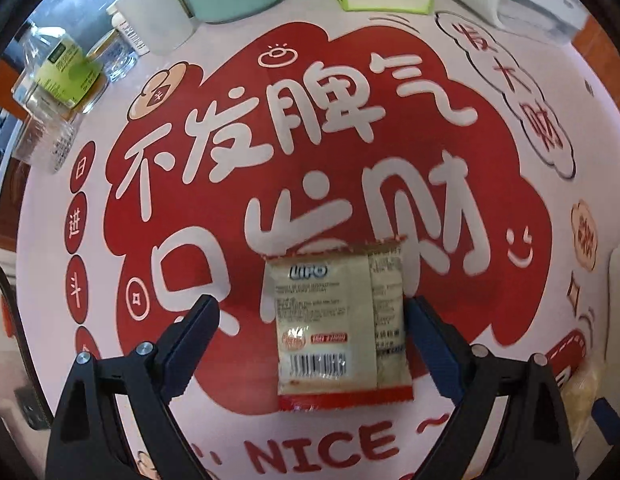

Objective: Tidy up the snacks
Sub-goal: 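Grasp the clear crumb-cake bag with the right tool while the left tool grasps the white LIPO pack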

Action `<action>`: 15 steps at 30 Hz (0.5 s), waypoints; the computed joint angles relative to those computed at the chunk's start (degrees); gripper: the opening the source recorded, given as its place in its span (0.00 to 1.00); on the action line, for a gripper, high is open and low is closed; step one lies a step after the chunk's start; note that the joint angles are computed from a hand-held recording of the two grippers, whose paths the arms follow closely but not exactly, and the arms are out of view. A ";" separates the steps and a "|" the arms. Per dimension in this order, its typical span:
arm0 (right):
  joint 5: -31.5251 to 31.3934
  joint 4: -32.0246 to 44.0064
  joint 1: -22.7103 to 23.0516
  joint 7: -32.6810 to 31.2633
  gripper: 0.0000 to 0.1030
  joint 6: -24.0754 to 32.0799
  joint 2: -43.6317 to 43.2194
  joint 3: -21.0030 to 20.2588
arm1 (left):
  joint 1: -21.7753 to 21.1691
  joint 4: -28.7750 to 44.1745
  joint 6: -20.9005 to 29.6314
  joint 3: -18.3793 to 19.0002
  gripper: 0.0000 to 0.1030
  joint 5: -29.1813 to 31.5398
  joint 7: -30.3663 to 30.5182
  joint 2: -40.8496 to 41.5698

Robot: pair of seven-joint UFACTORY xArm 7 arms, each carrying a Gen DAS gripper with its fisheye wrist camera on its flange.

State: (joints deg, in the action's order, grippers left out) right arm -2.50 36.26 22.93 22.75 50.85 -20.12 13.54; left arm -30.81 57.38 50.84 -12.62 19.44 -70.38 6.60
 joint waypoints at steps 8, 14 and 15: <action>-4.01 -0.28 -1.21 3.48 0.56 1.79 3.32 -0.08 | 0.67 -2.47 -6.50 -0.38 0.46 -2.22 2.10 -1.60; -1.62 -2.88 -0.64 -0.31 0.54 -1.10 1.15 -1.22 | -0.97 -4.33 -5.69 -1.88 0.43 -2.54 1.04 -3.83; -0.86 -3.56 -0.31 -0.92 0.54 -1.37 0.35 -1.26 | -1.34 -5.04 -5.42 -2.31 0.43 -2.84 0.58 -4.77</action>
